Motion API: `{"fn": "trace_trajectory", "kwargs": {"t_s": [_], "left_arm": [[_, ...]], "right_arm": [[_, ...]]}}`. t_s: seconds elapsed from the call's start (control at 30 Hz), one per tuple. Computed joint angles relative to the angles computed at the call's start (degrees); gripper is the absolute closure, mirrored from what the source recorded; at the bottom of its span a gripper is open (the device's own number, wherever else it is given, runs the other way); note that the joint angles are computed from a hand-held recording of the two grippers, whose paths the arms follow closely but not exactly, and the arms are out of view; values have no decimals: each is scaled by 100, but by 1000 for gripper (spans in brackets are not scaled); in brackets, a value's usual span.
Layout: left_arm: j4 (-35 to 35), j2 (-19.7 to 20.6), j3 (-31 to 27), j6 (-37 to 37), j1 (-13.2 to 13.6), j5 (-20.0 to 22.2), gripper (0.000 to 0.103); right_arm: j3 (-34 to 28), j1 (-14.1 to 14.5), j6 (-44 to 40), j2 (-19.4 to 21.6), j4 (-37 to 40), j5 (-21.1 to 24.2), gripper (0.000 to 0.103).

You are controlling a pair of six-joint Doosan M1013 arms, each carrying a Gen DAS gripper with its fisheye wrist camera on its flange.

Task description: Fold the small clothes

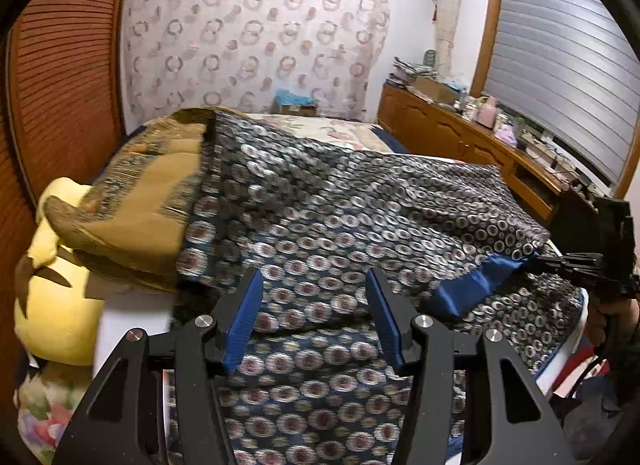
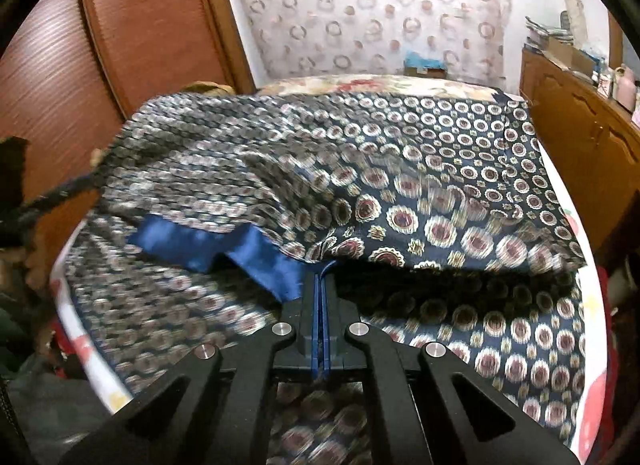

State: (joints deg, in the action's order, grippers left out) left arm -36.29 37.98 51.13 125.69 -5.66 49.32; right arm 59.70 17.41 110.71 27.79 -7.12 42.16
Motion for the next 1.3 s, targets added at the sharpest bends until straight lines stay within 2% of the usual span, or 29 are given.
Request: {"fn": "trace_trajectory", "kwargs": {"t_s": [0.17,0.27,0.33,0.47,0.57,0.7,0.87,0.93,1.0,1.17,1.23,1.3], "left_arm": [[-128,-99,127,68,-7,-104,49],[-81,-98,84,-33,30,-172,49],[-74,-87,51,-69,56,-205,49],[-62,-106,80,-94,92,-312,49],[53,-81,36,-172,106,-373,49],[249,8,-91,-250,95,-420,49],[768,116,-231,-583,62,-569,57],[1043,142,-248,-740,30,-712,58],[1146,204,-336,-810,22,-648,58],[1663,367,-577,-1160,-18,-475,67],[1800,403,-624,-1286,-17,-435,73],[1850,433,-659,-1299,-10,-404,73]], "right_arm": [[351,78,88,-304,-111,-150,102],[380,105,260,-332,-365,6,102],[378,90,165,-331,-309,42,98],[319,116,271,-369,-601,131,73],[430,95,546,-497,-970,29,63],[451,52,1260,-548,-1861,201,60],[336,-52,1861,-424,-2654,675,60],[226,-134,1927,-333,-2548,771,60],[169,-181,1982,-255,-2479,828,60],[-107,-230,1900,-21,-2237,1190,60],[-108,-266,1889,-5,-2209,1206,60],[-123,-270,1846,19,-2153,1249,60]]}}
